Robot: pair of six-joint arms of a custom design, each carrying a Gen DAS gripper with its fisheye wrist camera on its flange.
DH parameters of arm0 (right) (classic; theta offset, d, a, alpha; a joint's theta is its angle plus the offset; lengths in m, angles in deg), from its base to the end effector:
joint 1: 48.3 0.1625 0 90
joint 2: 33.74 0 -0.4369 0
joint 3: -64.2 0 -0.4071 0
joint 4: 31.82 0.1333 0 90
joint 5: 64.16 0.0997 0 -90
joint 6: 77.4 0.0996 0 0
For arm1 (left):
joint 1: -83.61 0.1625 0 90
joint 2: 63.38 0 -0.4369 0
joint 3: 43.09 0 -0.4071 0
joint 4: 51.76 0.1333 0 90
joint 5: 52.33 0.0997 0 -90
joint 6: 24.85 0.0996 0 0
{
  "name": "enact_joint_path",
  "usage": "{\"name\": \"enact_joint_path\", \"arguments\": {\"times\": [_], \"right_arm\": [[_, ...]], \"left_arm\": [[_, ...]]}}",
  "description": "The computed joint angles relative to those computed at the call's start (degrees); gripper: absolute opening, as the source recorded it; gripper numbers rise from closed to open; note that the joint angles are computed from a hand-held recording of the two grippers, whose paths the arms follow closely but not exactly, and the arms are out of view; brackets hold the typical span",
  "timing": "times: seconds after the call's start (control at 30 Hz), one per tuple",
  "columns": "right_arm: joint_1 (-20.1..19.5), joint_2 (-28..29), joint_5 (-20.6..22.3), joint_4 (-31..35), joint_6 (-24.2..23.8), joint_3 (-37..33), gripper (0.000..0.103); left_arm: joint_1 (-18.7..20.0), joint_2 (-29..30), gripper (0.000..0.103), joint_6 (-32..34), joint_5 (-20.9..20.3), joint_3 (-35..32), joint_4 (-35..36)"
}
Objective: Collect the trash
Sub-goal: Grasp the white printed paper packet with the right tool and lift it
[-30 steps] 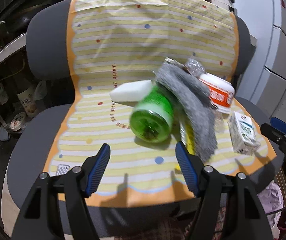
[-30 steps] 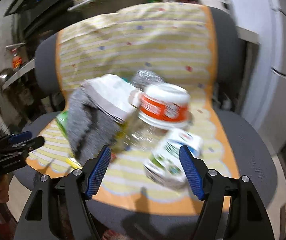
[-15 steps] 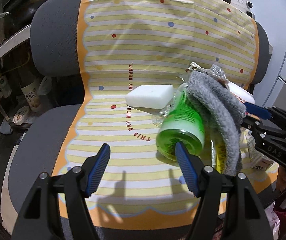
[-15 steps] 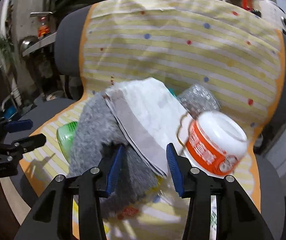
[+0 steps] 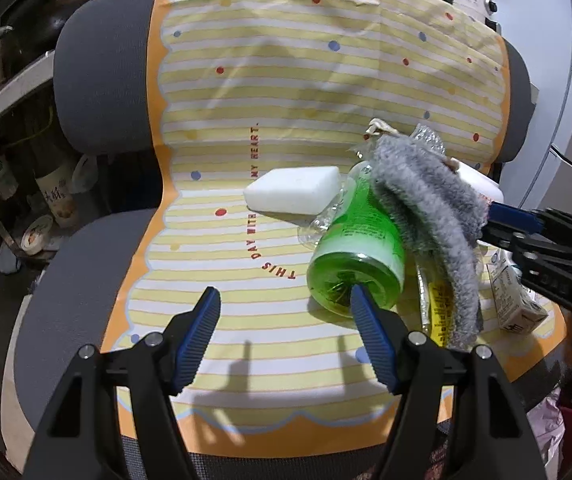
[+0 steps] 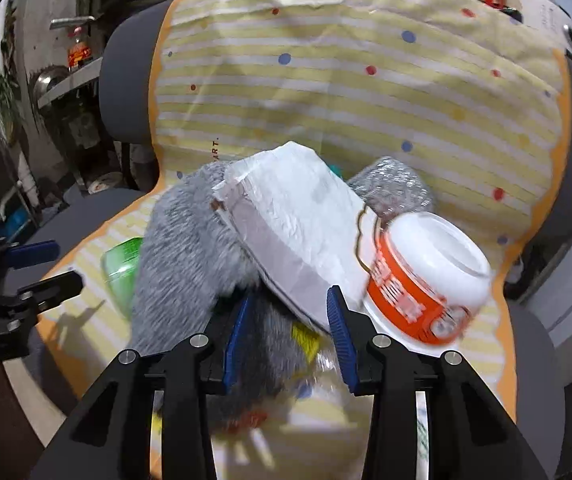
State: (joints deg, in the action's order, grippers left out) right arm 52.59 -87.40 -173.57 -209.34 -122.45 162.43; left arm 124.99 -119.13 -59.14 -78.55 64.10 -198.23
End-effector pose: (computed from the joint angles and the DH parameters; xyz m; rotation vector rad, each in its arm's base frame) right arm 0.2280 -0.6546 0.2279 1.0198 -2.2775 0.8112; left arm -0.3051 -0.5656 0.1702 0.2123 2.1658 -0.9677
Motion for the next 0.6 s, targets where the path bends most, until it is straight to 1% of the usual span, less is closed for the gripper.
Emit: {"name": "enact_joint_path", "arguments": {"times": [0.07,0.13,0.17,0.27,0.33,0.37,0.47,0.53,0.6], "right_arm": [[0.19,-1.16,0.66,-2.02,0.11,1.3,0.04],[0.32,-1.91,3.3,-3.22,0.38,1.7,0.04],[0.48,-1.85,4.88,-3.49,0.34,1.47,0.04],[1.45,0.2,5.46,-2.36,-0.23,-0.95,0.039],[1.89,1.97,5.29,-1.47,0.2,-3.02,0.038],[2.04,2.9,5.14,-0.75,0.76,-4.22,0.035],[2.65,6.0,3.65,-0.28,1.83,-7.91,0.034],[2.73,7.36,3.05,2.52,3.21,-10.3,0.034],[3.03,8.78,0.78,2.39,3.16,-11.74,0.034]], "left_arm": [[-0.19,0.1,0.066,0.44,0.31,-0.17,-0.66],[-0.23,0.5,0.066,0.84,0.7,-0.8,-1.14],[-0.22,0.69,0.066,0.75,0.9,-1.16,-1.0],[-0.18,0.82,0.066,-0.29,1.33,-2.1,-0.23],[-0.2,0.68,0.066,-0.82,1.67,-2.21,0.38],[-0.18,0.57,0.066,-0.89,1.75,-2.15,0.49],[0.0,0.25,0.066,-1.42,1.66,-1.97,1.22],[0.13,0.12,0.066,-1.48,1.57,-1.82,1.36],[0.24,0.0,0.066,-1.1,1.41,-1.55,0.83]]}}
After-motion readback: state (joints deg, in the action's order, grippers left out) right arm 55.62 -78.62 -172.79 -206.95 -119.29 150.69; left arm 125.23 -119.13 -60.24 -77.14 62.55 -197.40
